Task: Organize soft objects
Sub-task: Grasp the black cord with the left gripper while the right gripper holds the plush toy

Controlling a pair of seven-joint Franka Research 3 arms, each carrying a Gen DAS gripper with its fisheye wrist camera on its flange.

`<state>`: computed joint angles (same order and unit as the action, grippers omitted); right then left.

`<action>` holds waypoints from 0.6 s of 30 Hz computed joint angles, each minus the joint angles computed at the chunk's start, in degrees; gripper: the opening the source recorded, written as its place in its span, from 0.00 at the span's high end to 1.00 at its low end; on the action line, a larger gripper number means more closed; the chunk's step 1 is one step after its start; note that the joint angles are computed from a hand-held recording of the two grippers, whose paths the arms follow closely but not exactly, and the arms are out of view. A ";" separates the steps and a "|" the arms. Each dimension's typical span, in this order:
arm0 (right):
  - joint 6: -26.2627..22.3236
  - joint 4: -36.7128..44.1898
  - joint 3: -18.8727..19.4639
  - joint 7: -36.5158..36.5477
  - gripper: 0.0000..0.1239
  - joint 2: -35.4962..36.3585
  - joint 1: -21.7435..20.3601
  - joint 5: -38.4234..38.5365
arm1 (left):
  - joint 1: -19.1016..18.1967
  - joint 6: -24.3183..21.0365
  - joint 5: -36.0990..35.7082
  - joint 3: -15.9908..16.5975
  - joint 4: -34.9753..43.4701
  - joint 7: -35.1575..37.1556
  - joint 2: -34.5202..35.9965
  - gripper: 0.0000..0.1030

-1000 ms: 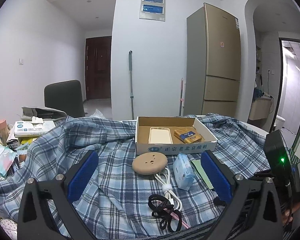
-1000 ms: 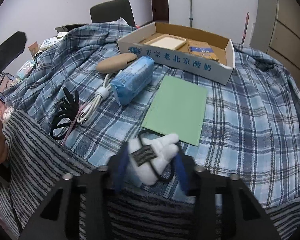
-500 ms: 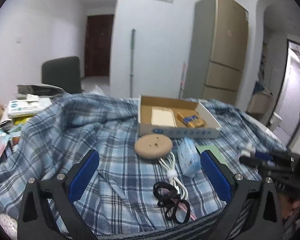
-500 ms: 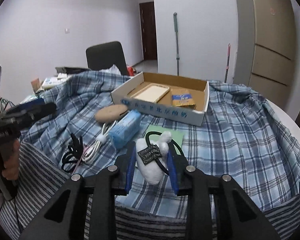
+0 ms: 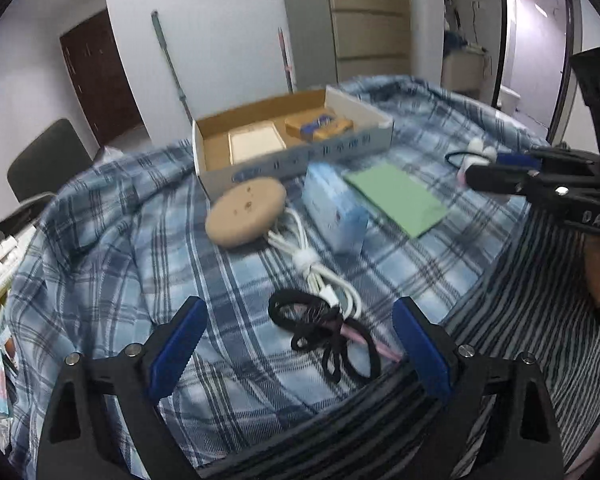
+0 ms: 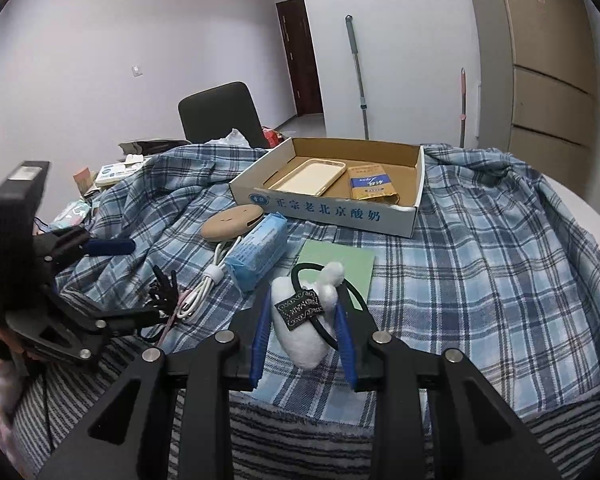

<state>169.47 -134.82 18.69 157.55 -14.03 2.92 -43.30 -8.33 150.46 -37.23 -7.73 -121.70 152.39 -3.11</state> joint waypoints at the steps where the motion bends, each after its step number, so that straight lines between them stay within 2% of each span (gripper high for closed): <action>1: 0.36 -0.14 -0.11 0.04 0.77 -0.05 0.07 0.12 | 0.39 -2.30 1.92 0.17 1.09 -2.08 0.61 0.09; 4: 1.72 -0.76 -0.52 -1.17 0.77 -0.27 0.37 1.67 | 0.82 -2.18 6.31 -0.33 1.47 -3.79 1.14 0.13; 6: 2.44 -1.13 -0.42 -1.93 0.77 -0.50 0.14 2.69 | 0.90 -1.20 8.69 -0.64 1.71 -4.76 1.70 0.19; 8: 2.84 -1.42 0.37 -2.01 0.77 -0.80 -0.72 3.19 | 1.18 -2.47 10.56 -0.79 3.19 -6.51 2.94 0.26; 14: 4.11 -2.09 1.61 -4.44 0.77 -1.11 -1.90 6.17 | 2.10 -4.85 13.38 -2.08 7.77 -10.70 6.79 0.27; 18: 4.72 -2.56 2.15 -6.35 0.77 -1.29 -2.33 8.47 | 2.91 -8.55 14.79 -3.07 10.90 -11.61 8.98 0.27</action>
